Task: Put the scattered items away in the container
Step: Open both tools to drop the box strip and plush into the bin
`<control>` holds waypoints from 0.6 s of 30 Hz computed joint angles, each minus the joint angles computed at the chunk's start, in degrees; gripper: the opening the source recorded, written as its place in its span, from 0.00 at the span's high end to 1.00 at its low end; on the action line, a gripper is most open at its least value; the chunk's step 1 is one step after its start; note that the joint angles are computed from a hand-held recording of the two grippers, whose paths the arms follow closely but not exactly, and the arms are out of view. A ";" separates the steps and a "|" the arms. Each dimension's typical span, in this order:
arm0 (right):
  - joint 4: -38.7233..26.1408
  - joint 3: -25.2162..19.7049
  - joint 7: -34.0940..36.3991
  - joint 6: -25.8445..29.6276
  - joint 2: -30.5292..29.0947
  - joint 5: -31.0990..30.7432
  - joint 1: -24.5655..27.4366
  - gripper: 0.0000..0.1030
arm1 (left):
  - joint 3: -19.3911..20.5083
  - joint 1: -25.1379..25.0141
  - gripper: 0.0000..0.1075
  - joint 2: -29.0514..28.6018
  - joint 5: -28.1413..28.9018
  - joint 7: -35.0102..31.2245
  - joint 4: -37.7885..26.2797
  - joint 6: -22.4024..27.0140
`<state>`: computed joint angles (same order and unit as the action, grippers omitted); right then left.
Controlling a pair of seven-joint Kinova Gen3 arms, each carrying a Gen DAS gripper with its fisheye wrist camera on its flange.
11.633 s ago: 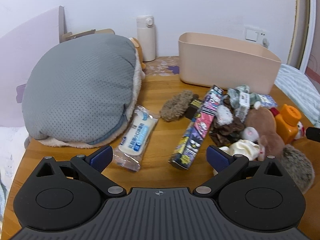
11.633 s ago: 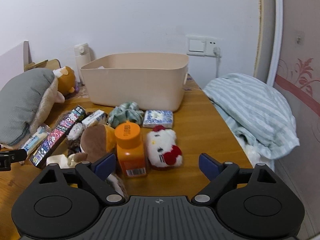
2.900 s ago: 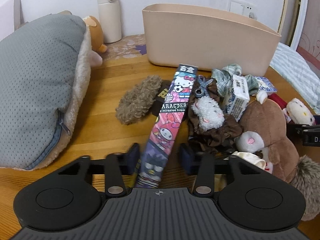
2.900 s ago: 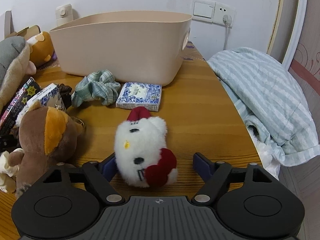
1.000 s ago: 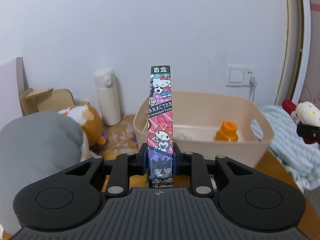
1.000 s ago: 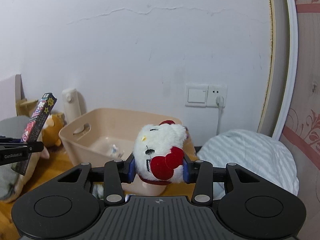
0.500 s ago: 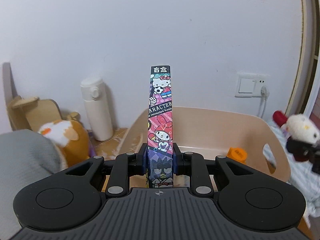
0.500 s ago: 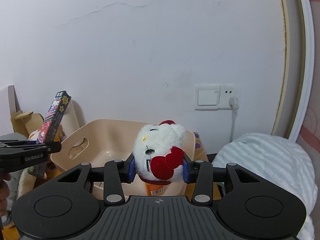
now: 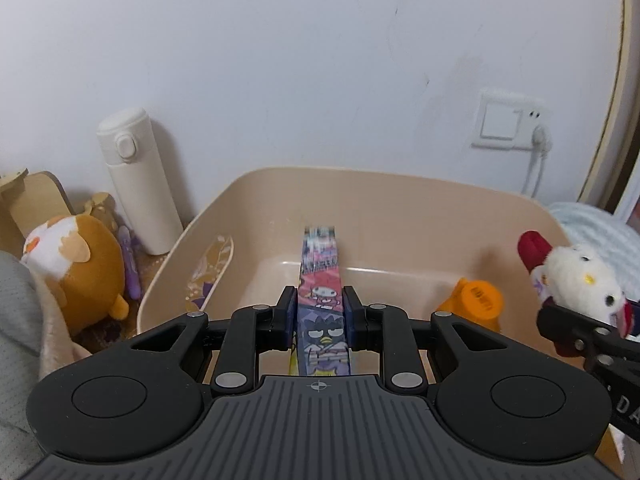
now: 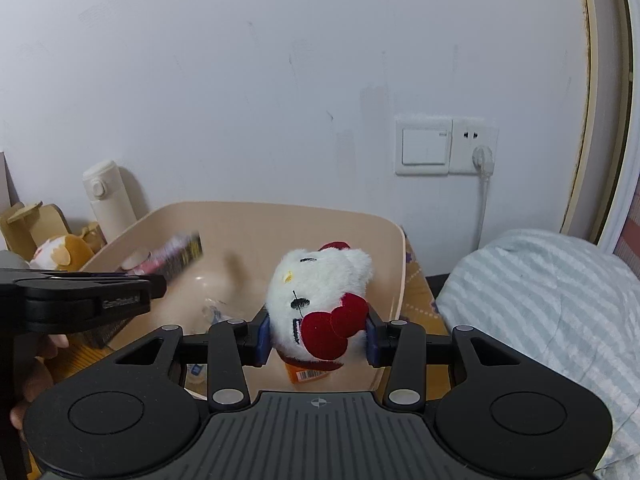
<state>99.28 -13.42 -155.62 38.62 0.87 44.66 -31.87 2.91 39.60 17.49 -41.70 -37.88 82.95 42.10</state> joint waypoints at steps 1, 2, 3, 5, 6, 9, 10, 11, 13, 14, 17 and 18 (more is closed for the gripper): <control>0.00 0.03 0.14 0.01 0.14 -0.18 0.03 0.61 | -0.04 0.09 0.78 0.50 -0.35 -0.36 -0.42 0.42; 0.04 0.09 0.33 -0.11 0.31 -0.35 0.05 0.61 | -0.07 0.13 0.78 0.96 -0.52 -0.85 -0.86 0.86; -0.06 0.22 0.66 -0.29 0.56 -0.58 0.11 0.61 | -0.07 0.07 0.78 1.37 -0.40 -1.41 -1.30 1.27; -0.15 0.46 1.01 -0.37 0.96 -0.79 0.03 0.61 | 0.17 -0.65 0.78 1.83 0.85 -3.13 -1.71 1.58; -0.21 0.55 1.08 -0.30 1.09 -0.82 -0.08 0.61 | 0.59 -1.26 0.78 2.21 2.19 -4.75 -2.35 2.07; -0.46 0.52 0.14 0.68 1.61 0.78 -1.01 0.61 | 0.32 -1.55 0.78 3.04 3.90 -7.24 -2.72 2.37; -0.59 0.52 0.25 0.97 1.77 0.89 -1.29 0.61 | -0.05 -1.17 0.78 3.23 3.55 -7.44 -2.54 2.28; -0.69 0.58 0.48 1.08 1.94 0.82 -1.49 0.61 | -0.19 -1.03 0.78 3.32 3.49 -7.97 -2.34 2.17; -0.65 0.74 -0.03 1.38 2.28 1.82 -2.04 0.50 | 0.38 -1.82 0.72 3.33 5.39 -10.54 -2.46 2.41; -0.48 0.72 -0.75 1.73 2.35 2.89 -2.50 0.49 | 1.00 -2.62 0.66 3.10 6.31 -11.59 -2.15 2.07; 0.05 0.77 -1.54 1.56 2.14 4.13 -3.10 0.41 | -1.13 -0.74 0.42 1.84 4.01 -9.40 0.45 -0.21; 0.37 0.66 -2.97 1.84 2.00 5.52 -3.50 0.38 | -1.66 -0.10 0.38 1.39 2.67 -8.02 1.29 -0.78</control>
<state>99.65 -12.76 -158.59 40.46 2.87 50.19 -35.37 1.24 39.49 18.88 -39.03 -45.90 84.24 41.32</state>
